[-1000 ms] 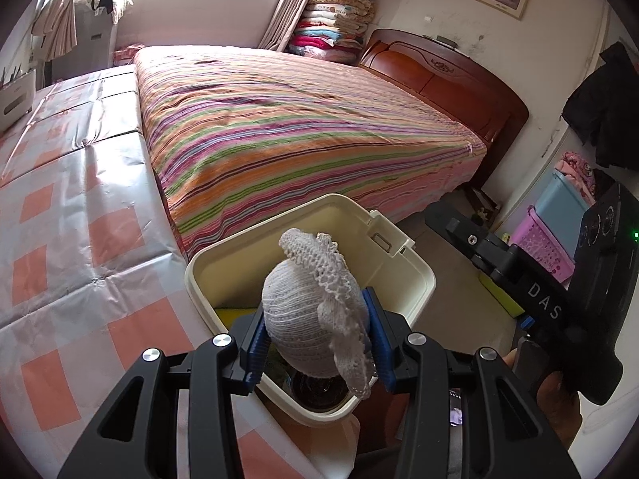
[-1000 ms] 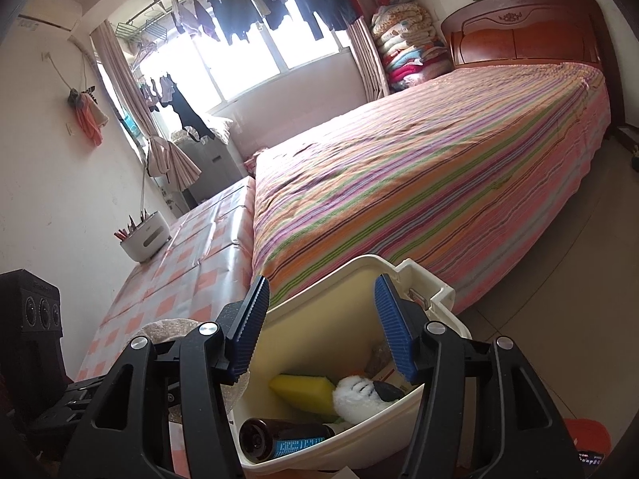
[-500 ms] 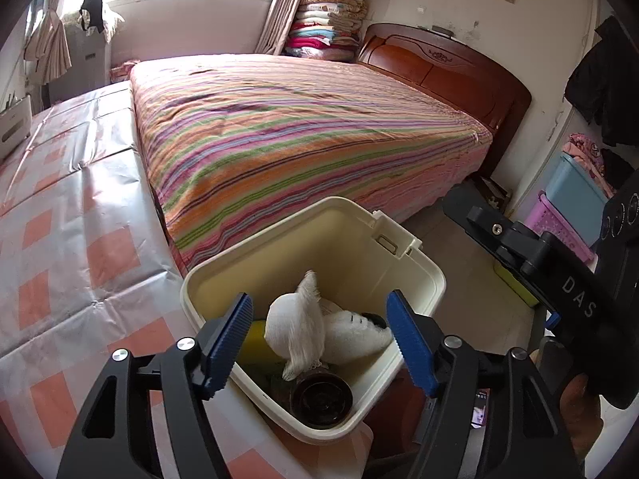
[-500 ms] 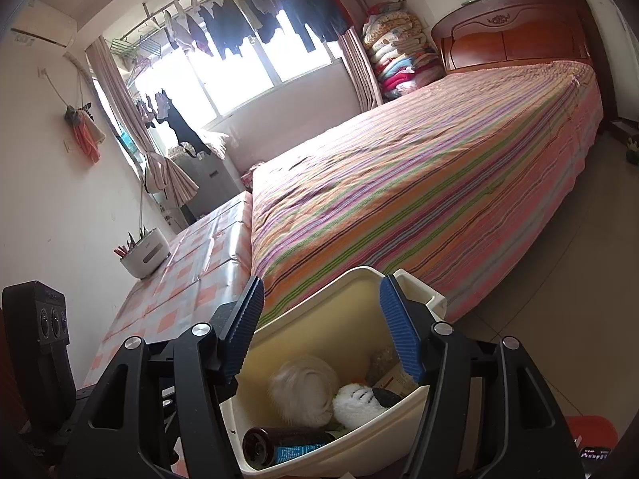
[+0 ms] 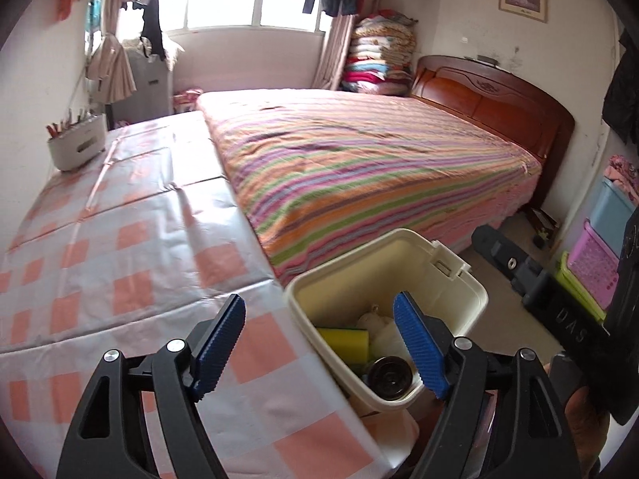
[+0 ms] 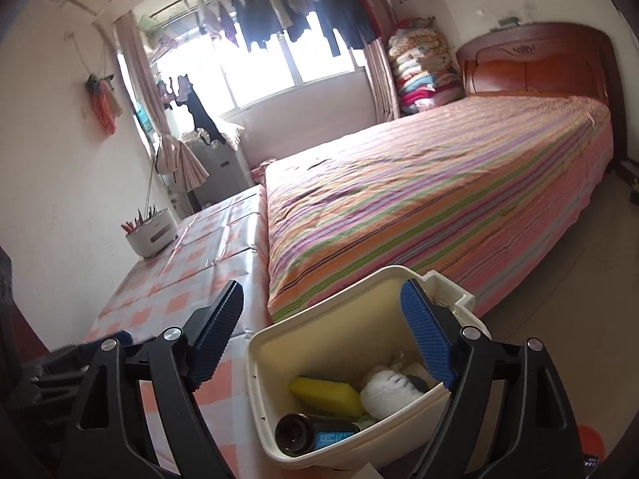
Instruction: Collect trash
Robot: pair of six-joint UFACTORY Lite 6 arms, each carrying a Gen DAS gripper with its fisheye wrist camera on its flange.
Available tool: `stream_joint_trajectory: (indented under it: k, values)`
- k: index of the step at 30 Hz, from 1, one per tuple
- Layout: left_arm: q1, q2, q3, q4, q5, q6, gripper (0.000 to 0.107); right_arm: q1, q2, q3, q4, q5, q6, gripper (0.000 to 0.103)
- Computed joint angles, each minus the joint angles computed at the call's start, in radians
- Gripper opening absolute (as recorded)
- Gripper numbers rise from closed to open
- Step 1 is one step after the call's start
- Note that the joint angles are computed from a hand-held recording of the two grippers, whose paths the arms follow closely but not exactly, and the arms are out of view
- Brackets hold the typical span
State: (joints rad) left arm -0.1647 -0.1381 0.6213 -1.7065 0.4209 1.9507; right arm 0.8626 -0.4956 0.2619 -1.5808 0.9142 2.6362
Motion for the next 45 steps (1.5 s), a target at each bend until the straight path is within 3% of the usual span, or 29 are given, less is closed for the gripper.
stream_joint_trajectory:
  k: [3, 7, 14, 32, 45]
  values:
    - [0.076, -0.080, -0.053, -0.006, 0.038, 0.033, 0.075, 0.064, 0.124, 0.091, 0.013, 0.031, -0.011, 0.086]
    - [0.166, -0.089, -0.059, 0.058, 0.083, 0.023, 0.075, 0.087, 0.250, 0.181, 0.007, 0.034, -0.006, 0.086]
    - [0.267, -0.056, -0.048, 0.014, 0.100, 0.107, 0.075, 0.092, 0.415, 0.324, -0.010, 0.014, -0.035, 0.086]
    - [0.332, -0.045, -0.033, 0.048, 0.127, 0.085, 0.075, 0.092, 0.304, 0.226, 0.039, 0.026, -0.081, 0.087]
    - [0.324, -0.040, -0.021, 0.081, 0.119, 0.044, 0.075, 0.096, 0.321, 0.253, 0.054, 0.021, -0.098, 0.087]
